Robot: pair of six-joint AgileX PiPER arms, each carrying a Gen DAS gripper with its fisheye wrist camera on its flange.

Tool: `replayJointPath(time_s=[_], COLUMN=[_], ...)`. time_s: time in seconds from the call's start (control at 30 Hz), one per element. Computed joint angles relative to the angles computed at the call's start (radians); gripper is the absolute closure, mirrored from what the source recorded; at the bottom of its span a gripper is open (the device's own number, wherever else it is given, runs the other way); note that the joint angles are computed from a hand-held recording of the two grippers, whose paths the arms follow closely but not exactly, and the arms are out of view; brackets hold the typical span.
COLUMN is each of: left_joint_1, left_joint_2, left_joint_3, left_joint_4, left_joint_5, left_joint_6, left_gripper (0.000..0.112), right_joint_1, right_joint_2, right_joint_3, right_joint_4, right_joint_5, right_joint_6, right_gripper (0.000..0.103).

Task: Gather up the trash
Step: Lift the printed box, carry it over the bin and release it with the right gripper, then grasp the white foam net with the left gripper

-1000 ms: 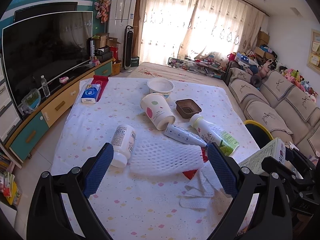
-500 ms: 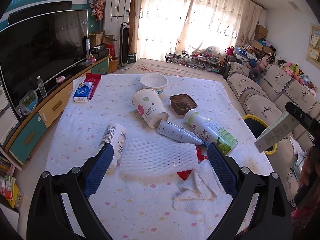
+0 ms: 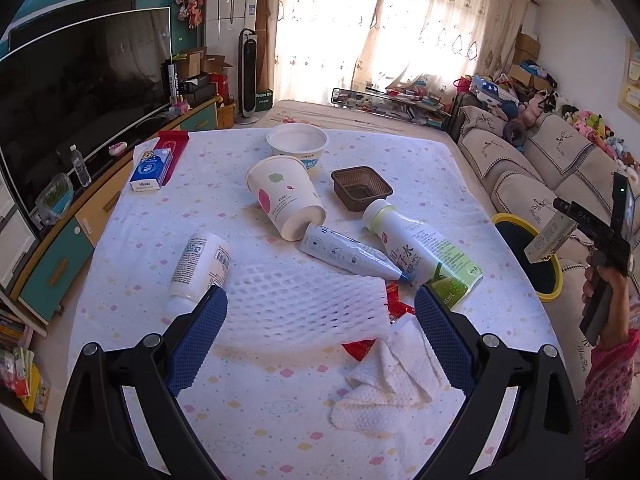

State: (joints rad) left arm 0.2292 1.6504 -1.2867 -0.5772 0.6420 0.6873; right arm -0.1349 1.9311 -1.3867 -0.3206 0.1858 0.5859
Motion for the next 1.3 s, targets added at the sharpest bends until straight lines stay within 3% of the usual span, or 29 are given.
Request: replayJointPath(time_s=[0.27,0.7,0.83,0.93,1.07,1.3], left_joint_1=[-0.052,-0.137,-0.148,-0.152,-0.162,-0.150], left_joint_2=[0.049,0.128,0.177,0.209,0.236,0.271], left_joint_3=[-0.031,-0.042,-0.074,-0.099,-0.116,-0.148], left_joint_4=[0.074,0.175,0.204,0.219,0.239,0.169], left_joint_5=[-0.008,-0.042,-0.036,-0.030,-0.028,0.011], left_joint_6=[-0.076,-0.109,-0.128,-0.141,-0.153,-0.098], left_gripper=[0.019,0.019,0.033,0.041,0.042,0.063], right_joint_1=[-0.056,-0.004,0.022,0.032,0.043,0.051], right_joint_2=[0.145,0.029,0.003,-0.011,-0.021,-0.027], right_joint_3=[-0.116,0.069,0.099,0.112,0.121,0.123], right_joint_4=[0.239,-0.039,-0.092,-0.054,-0.034,0.068], right_joint_5=[0.047,-0.046,-0.057,-0.065,-0.063,-0.058], right_joint_6=[-0.232,0.029,0.077,0.040,0.015,-0.087], right_gripper=[0.029,0.028,0.028,0.028,0.028,0.028])
